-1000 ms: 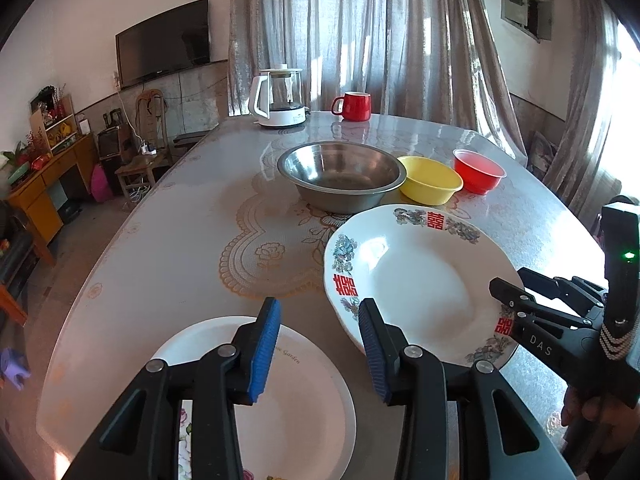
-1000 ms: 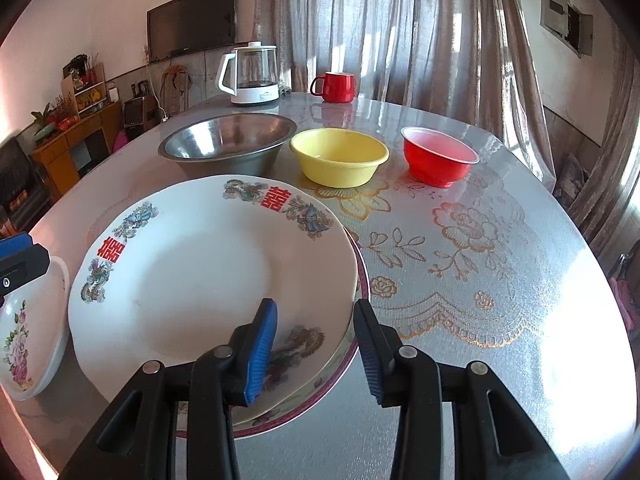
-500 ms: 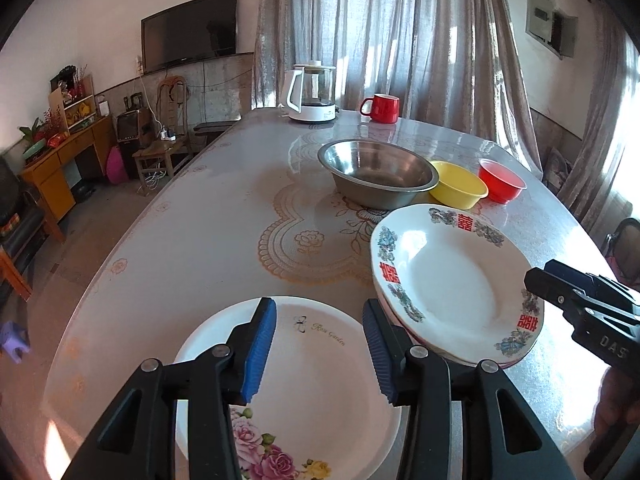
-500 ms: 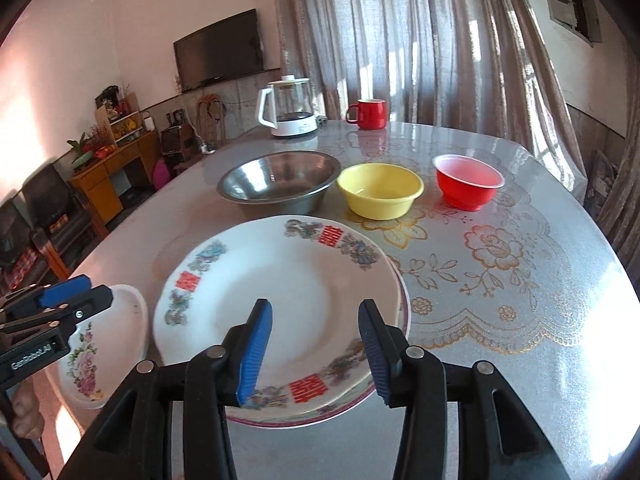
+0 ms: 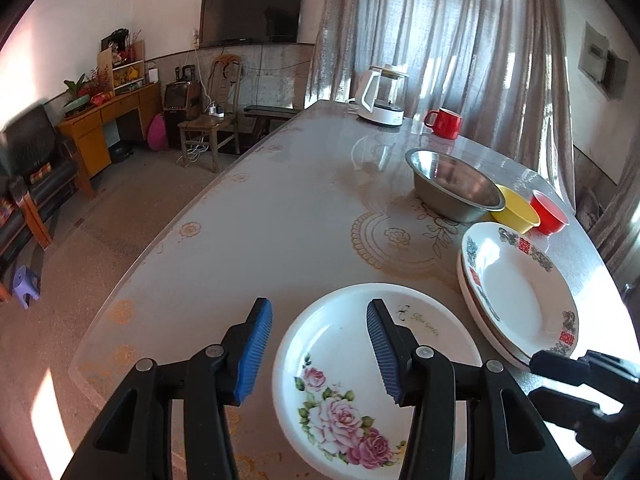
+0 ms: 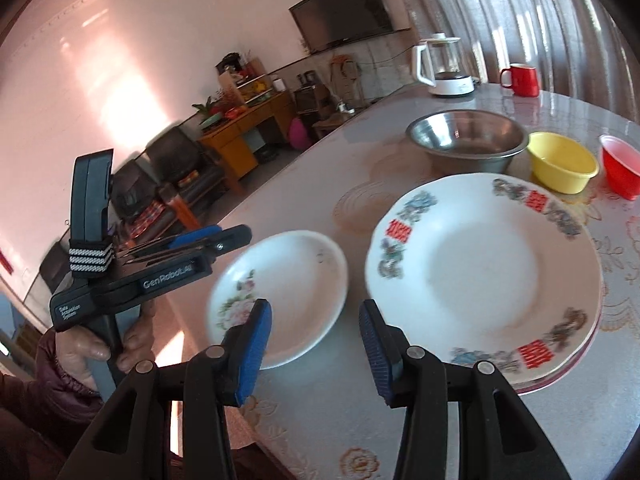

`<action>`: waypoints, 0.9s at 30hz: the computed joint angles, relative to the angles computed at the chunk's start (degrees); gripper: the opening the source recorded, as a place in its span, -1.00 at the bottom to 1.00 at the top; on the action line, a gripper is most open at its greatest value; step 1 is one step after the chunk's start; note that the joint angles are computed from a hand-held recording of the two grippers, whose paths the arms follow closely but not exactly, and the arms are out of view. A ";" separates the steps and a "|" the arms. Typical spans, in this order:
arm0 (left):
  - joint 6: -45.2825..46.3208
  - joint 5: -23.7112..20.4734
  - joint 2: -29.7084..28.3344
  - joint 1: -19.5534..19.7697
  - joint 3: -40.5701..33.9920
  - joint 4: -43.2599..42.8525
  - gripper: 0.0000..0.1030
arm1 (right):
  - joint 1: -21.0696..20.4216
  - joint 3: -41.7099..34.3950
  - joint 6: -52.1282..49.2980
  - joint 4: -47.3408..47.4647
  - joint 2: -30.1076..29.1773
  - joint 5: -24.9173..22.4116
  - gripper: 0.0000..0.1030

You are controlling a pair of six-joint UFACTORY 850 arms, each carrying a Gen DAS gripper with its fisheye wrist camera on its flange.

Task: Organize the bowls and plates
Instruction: 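Grasp the rim of the pink-rose white plate with both grippers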

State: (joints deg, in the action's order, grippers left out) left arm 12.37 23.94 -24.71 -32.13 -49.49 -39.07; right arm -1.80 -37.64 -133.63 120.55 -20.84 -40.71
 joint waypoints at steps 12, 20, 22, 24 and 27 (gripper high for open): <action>-5.38 -0.20 -0.01 2.91 2.25 4.23 0.00 | 2.54 -3.04 2.93 -1.91 -3.92 4.28 -0.11; -20.06 -1.58 -1.28 4.36 2.29 22.03 -0.01 | 3.61 -5.69 3.79 -1.19 -6.52 6.26 -0.05; -23.63 -2.17 -2.03 4.64 1.82 26.22 -0.01 | 3.85 -5.94 3.25 -0.40 -6.83 6.65 -0.05; -25.66 -2.73 -2.94 4.73 1.20 28.83 -0.02 | 4.41 -6.21 1.35 1.37 -6.98 7.77 -0.05; -28.94 -3.62 -4.23 4.91 0.30 32.90 -0.19 | 4.93 -6.38 -0.54 3.24 -7.27 8.57 -0.05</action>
State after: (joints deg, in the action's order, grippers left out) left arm -16.57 20.32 -28.94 -27.23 -49.19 -6.18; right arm 3.13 -44.02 -134.17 123.78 -28.12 -32.13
